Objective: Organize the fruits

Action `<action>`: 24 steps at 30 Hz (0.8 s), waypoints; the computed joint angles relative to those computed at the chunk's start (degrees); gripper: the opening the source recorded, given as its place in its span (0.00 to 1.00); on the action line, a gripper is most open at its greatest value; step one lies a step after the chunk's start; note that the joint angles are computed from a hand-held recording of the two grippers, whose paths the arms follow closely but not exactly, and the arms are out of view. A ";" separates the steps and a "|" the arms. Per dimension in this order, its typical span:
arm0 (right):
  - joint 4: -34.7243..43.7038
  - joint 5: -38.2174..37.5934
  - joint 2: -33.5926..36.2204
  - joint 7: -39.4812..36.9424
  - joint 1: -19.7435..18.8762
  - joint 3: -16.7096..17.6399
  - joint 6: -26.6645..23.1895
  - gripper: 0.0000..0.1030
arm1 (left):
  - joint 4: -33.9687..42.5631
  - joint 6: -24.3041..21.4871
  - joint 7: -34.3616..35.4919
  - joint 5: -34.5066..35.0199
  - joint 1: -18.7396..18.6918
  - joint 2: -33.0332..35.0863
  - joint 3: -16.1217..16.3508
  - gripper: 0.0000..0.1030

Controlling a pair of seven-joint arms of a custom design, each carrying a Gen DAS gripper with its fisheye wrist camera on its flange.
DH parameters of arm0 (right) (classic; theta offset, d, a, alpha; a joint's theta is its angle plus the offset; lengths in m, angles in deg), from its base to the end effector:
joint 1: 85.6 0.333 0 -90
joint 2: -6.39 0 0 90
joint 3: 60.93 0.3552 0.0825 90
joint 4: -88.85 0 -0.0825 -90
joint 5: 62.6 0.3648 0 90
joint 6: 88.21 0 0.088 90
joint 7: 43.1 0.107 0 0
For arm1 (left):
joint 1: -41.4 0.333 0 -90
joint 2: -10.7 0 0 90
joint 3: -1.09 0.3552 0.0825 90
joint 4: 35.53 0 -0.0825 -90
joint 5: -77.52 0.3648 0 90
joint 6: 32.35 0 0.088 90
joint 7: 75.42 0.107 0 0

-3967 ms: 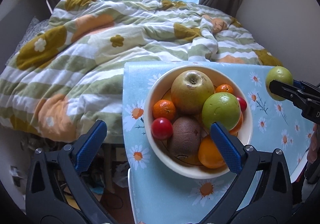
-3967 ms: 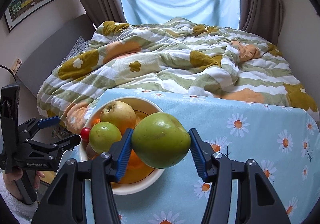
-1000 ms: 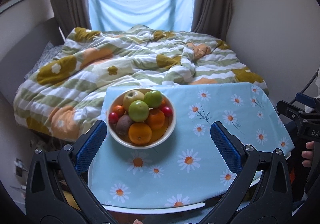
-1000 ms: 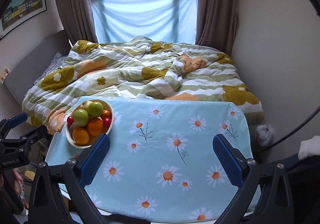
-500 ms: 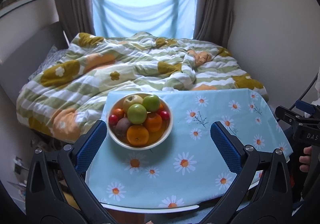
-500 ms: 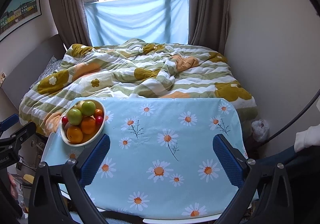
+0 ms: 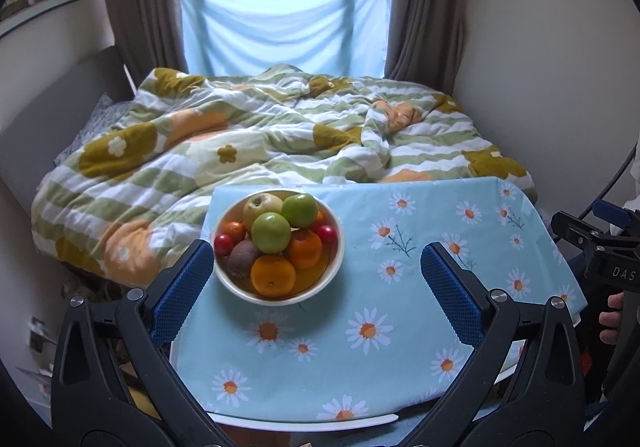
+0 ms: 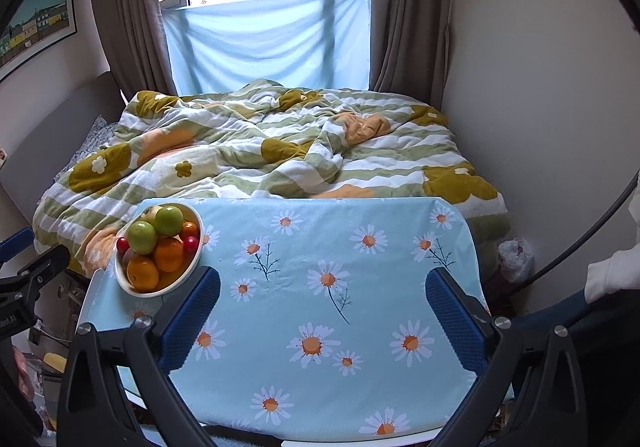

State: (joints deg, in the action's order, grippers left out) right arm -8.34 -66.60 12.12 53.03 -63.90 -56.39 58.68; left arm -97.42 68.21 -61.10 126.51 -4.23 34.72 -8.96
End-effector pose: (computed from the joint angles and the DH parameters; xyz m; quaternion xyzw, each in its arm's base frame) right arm 0.5650 0.2765 0.6613 -0.7702 0.5158 -0.2024 0.3159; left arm 0.4704 -0.5077 0.6797 -0.7443 0.5348 -0.2441 0.3168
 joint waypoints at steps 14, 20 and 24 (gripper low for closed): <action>1.08 0.11 0.91 -0.57 -0.13 -0.37 -0.46 0.99 | 0.19 0.22 0.03 -0.27 0.19 0.25 0.13 1.00; 1.14 -0.02 0.92 -0.41 -0.05 -0.40 -0.50 0.99 | 0.03 0.20 0.02 -0.25 0.22 0.20 0.16 1.00; 1.23 0.02 0.97 -0.49 -0.10 -0.43 -0.58 0.99 | 0.49 -0.18 0.02 0.04 -0.04 0.67 0.33 1.00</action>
State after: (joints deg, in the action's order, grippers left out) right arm -7.12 -66.58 13.09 52.54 -64.00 -56.81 58.09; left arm -96.93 68.03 -61.08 126.55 -4.28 35.39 -8.63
